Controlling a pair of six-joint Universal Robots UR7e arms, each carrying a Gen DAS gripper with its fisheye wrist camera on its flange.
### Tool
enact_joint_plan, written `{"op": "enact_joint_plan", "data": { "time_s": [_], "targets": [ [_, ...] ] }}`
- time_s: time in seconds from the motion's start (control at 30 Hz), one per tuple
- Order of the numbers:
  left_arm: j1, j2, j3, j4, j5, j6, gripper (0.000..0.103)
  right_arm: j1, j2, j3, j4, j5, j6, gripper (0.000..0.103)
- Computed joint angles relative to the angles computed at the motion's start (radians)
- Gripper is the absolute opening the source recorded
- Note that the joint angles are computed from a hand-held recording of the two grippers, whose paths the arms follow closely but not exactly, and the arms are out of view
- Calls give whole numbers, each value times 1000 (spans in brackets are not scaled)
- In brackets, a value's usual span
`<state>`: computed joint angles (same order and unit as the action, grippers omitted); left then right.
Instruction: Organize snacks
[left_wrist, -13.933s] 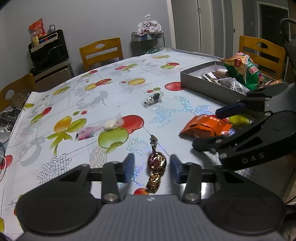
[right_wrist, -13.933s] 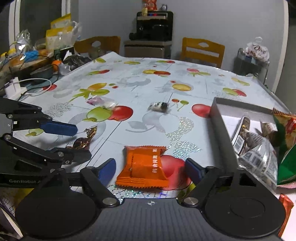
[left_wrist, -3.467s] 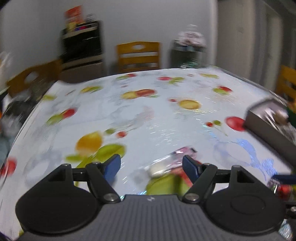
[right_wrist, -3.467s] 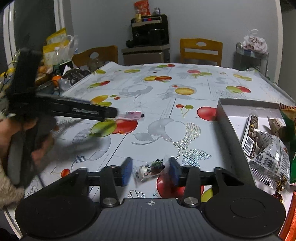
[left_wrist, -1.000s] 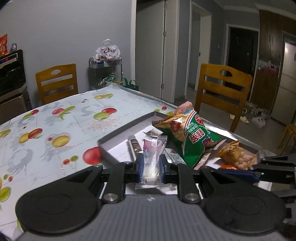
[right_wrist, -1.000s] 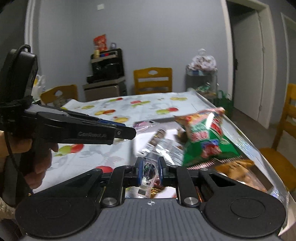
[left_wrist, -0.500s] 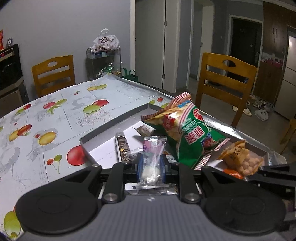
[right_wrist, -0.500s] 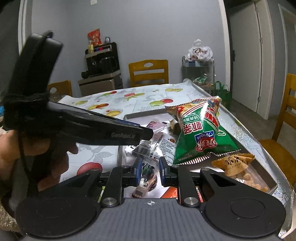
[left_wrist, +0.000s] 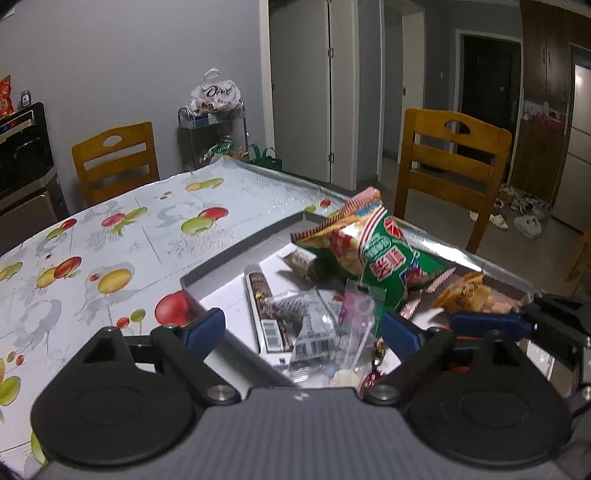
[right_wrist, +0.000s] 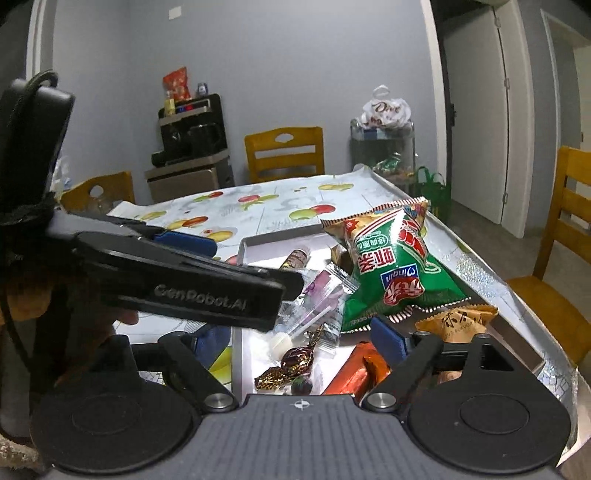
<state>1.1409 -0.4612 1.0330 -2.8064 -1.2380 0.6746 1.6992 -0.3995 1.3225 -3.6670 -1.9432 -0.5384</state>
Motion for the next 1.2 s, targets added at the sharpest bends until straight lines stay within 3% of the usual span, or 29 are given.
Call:
{"op": "enact_joint_plan", "data": {
  "time_s": [0.27, 0.47, 0.77, 0.97, 1.2],
  "targets": [
    [17, -38, 34, 9, -21, -27, 93, 20, 17, -20, 8, -31, -9, 91],
    [27, -94, 92, 8, -44, -30, 93, 43, 9, 7, 1, -71, 32, 103],
    [46, -214, 242, -54, -55, -17, 97, 99, 26, 55, -109, -221, 67, 103],
    [49, -256, 324, -116, -15, 10, 98, 119, 56, 58, -144, -306, 101, 103],
    [50, -270, 367, -99, 33, 12, 98, 116, 70, 65, -122, -322, 117, 103]
  ]
}}
